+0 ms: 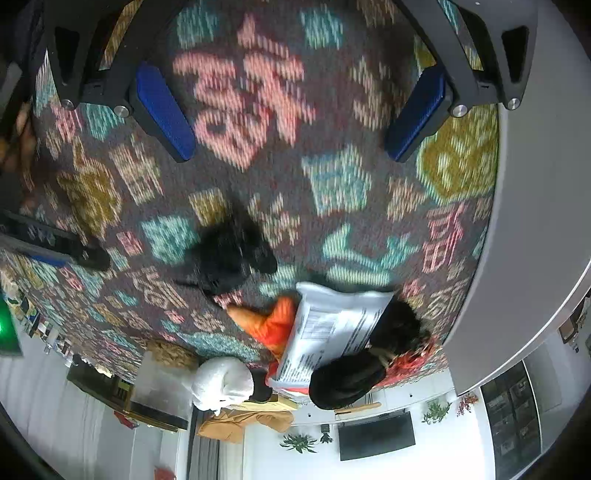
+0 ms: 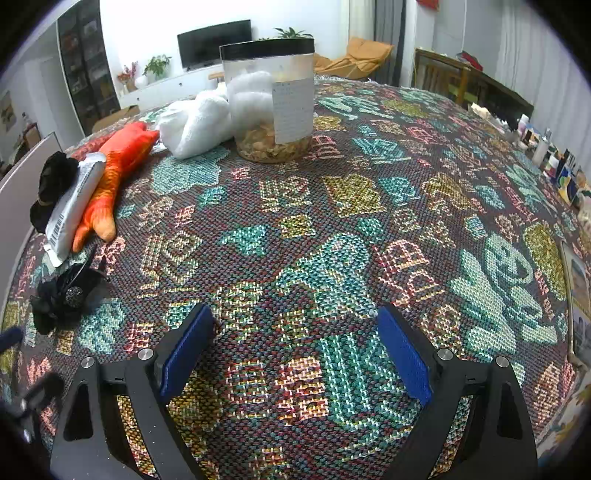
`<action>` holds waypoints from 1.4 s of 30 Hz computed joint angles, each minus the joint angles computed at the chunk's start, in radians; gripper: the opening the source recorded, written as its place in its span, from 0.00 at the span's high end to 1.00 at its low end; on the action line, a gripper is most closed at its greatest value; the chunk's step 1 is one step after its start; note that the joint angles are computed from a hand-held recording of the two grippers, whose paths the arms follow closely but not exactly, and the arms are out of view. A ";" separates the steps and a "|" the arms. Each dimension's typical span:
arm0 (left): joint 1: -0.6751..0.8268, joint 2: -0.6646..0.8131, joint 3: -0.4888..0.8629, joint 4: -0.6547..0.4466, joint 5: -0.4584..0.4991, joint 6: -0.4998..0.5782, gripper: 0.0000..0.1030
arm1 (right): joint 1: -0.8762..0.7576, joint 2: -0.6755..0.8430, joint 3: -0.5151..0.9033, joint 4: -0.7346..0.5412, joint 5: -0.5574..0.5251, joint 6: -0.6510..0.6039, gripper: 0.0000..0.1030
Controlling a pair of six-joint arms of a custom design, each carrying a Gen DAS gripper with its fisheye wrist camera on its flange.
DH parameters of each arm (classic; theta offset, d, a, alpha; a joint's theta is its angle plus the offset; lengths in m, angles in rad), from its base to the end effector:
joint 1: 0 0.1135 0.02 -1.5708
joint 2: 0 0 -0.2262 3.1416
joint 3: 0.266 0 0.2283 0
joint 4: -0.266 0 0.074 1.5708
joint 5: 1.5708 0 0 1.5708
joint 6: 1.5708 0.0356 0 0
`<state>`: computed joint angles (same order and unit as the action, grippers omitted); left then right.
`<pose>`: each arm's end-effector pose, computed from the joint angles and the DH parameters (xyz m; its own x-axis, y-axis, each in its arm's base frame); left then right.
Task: Organize soft objects
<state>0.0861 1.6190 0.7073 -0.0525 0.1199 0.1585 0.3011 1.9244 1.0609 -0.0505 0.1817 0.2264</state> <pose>0.2749 0.0195 0.1122 -0.8110 0.0873 -0.5784 0.1120 0.9937 -0.0071 0.3396 0.0987 0.1109 -0.7788 -0.0107 -0.6271 -0.0118 0.9999 -0.0024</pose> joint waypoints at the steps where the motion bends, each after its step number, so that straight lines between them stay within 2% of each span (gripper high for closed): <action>1: 0.009 -0.036 -0.036 -0.003 0.008 0.006 0.00 | 0.000 0.000 0.001 -0.001 0.000 0.000 0.10; 6: 0.061 -0.202 -0.172 -0.049 0.074 0.076 0.00 | 0.001 0.003 0.005 -0.006 -0.001 -0.002 0.09; 9: 0.100 -0.293 -0.232 -0.093 0.109 0.124 0.00 | 0.005 0.006 0.049 -0.080 -0.013 0.006 0.10; 10: 0.122 -0.330 -0.255 -0.109 0.128 0.141 0.00 | 0.006 -0.010 0.052 -0.090 -0.063 0.017 0.10; 11: 0.137 -0.354 -0.270 -0.120 0.142 0.153 0.00 | 0.009 -0.042 0.033 -0.060 -0.166 0.029 0.10; 13: 0.159 -0.389 -0.291 -0.142 0.162 0.170 0.00 | 0.045 -0.064 0.038 -0.032 -0.274 0.044 0.10; 15: 0.176 -0.410 -0.300 -0.162 0.177 0.185 0.00 | 0.116 -0.020 0.131 -0.059 -0.336 0.034 0.10; 17: 0.179 -0.413 -0.293 -0.179 0.181 0.189 0.00 | 0.193 0.089 0.294 -0.155 -0.296 0.004 0.11; 19: 0.180 -0.409 -0.283 -0.191 0.190 0.178 0.00 | 0.269 0.231 0.487 -0.274 -0.190 -0.066 0.12; 21: 0.186 -0.403 -0.273 -0.202 0.202 0.173 0.00 | 0.319 0.313 0.574 -0.319 -0.014 -0.107 0.13; 22: 0.185 -0.399 -0.265 -0.210 0.209 0.171 0.00 | 0.312 0.303 0.542 -0.291 0.032 -0.086 0.13; 25: 0.170 -0.383 -0.247 -0.216 0.215 0.161 0.00 | 0.198 0.218 0.381 -0.192 0.043 0.007 0.13; 27: 0.139 -0.365 -0.226 -0.212 0.215 0.138 0.00 | 0.058 0.187 0.313 -0.137 0.014 0.020 0.13; 28: 0.126 -0.355 -0.217 -0.205 0.215 0.127 0.00 | -0.012 0.197 0.328 -0.144 -0.005 0.016 0.13; 30: 0.079 -0.320 -0.183 -0.180 0.202 0.089 0.00 | -0.159 0.255 0.446 -0.210 -0.017 0.010 0.13; 32: 0.025 -0.275 -0.137 -0.139 0.166 0.043 0.00 | -0.274 0.300 0.560 -0.295 -0.079 0.011 0.13; 34: -0.012 -0.194 -0.071 -0.092 0.122 0.015 0.00 | -0.335 0.278 0.583 -0.321 -0.132 -0.007 0.11; 37: -0.034 -0.034 0.047 -0.042 0.075 -0.017 0.00 | -0.353 0.179 0.463 -0.280 -0.202 -0.073 0.11; 42: -0.025 0.189 0.250 -0.069 0.040 -0.062 0.00 | -0.309 0.060 0.211 -0.201 -0.231 -0.107 0.11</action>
